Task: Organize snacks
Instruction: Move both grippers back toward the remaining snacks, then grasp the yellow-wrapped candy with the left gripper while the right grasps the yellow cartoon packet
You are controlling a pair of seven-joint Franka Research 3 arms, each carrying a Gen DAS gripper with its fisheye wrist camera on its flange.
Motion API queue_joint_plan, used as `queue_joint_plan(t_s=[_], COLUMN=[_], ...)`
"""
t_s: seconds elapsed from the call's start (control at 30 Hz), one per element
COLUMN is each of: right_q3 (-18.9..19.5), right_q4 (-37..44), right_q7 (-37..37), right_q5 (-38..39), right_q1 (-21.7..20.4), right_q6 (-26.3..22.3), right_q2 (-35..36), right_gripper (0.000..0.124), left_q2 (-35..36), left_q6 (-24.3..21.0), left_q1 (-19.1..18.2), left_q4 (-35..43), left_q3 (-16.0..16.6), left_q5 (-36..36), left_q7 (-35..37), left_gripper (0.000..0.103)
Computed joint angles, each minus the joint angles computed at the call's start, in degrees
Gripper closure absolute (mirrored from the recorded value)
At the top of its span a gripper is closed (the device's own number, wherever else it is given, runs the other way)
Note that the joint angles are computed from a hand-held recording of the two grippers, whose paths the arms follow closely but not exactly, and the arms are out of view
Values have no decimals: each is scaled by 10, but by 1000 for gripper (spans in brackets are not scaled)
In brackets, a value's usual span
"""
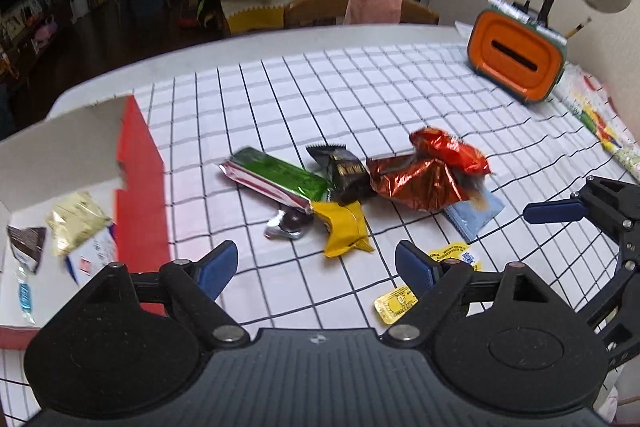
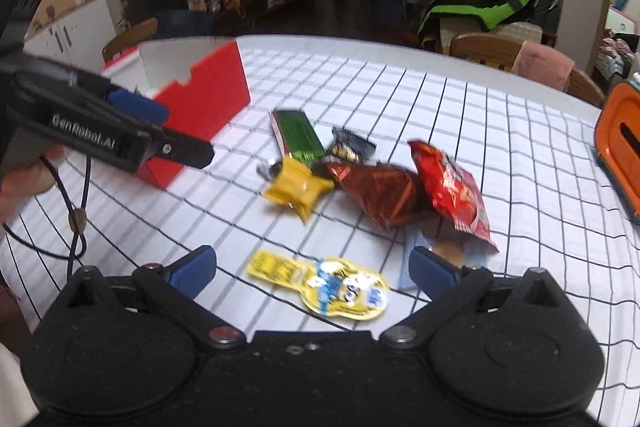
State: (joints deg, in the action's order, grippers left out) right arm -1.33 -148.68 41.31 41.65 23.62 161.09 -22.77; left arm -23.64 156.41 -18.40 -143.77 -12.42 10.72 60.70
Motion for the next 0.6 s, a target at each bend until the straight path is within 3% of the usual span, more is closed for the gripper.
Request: queue_joint_plan(t_s=[0.1,0.3,0.6], right_q3=[-18,-11,11], right_q4=[7,34,63], right_q7=[-37,-83,-138], right_q5=[9,2,-6], right_q1=[4,-18,-42], right_q6=[-17,-47,-68], right_q2=[20,64,105], right_gripper=[22,27,39], left_q2=[36,111,205], left_q6=[-13,-48,-126], left_q1=[7,4,11], left_q4=[26,84,174], left_q3=[-12,-20,-34], left_q5=[8,18,90], left_q7=[-14,-11,-78], left_gripper=[17,17,17])
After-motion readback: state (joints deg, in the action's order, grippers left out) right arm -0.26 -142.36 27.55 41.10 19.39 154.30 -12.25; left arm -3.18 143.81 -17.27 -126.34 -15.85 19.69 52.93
